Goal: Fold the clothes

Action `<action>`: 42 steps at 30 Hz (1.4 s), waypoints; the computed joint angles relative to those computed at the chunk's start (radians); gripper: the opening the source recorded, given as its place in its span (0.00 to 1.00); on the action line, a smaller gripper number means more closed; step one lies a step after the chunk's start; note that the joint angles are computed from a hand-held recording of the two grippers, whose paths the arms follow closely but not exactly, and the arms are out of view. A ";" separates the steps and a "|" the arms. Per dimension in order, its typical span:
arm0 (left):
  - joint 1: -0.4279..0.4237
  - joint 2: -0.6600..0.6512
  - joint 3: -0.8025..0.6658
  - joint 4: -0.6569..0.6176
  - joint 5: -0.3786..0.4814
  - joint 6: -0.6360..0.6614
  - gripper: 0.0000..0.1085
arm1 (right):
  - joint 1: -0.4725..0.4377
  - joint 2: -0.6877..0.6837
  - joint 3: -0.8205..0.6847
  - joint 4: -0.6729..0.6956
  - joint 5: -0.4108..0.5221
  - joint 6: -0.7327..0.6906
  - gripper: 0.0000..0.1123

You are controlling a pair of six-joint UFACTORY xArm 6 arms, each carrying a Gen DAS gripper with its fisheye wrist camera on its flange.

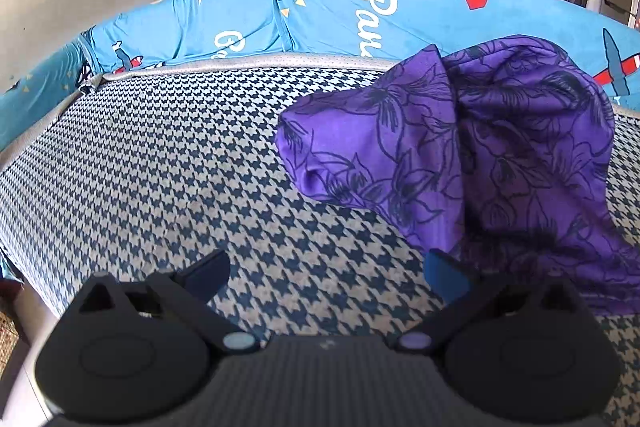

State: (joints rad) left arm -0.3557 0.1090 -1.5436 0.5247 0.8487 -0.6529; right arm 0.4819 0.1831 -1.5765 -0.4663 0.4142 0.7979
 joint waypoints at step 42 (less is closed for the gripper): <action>0.147 0.012 -0.032 -0.060 0.126 -0.095 0.95 | 0.143 0.611 -0.723 0.439 0.111 -0.381 0.08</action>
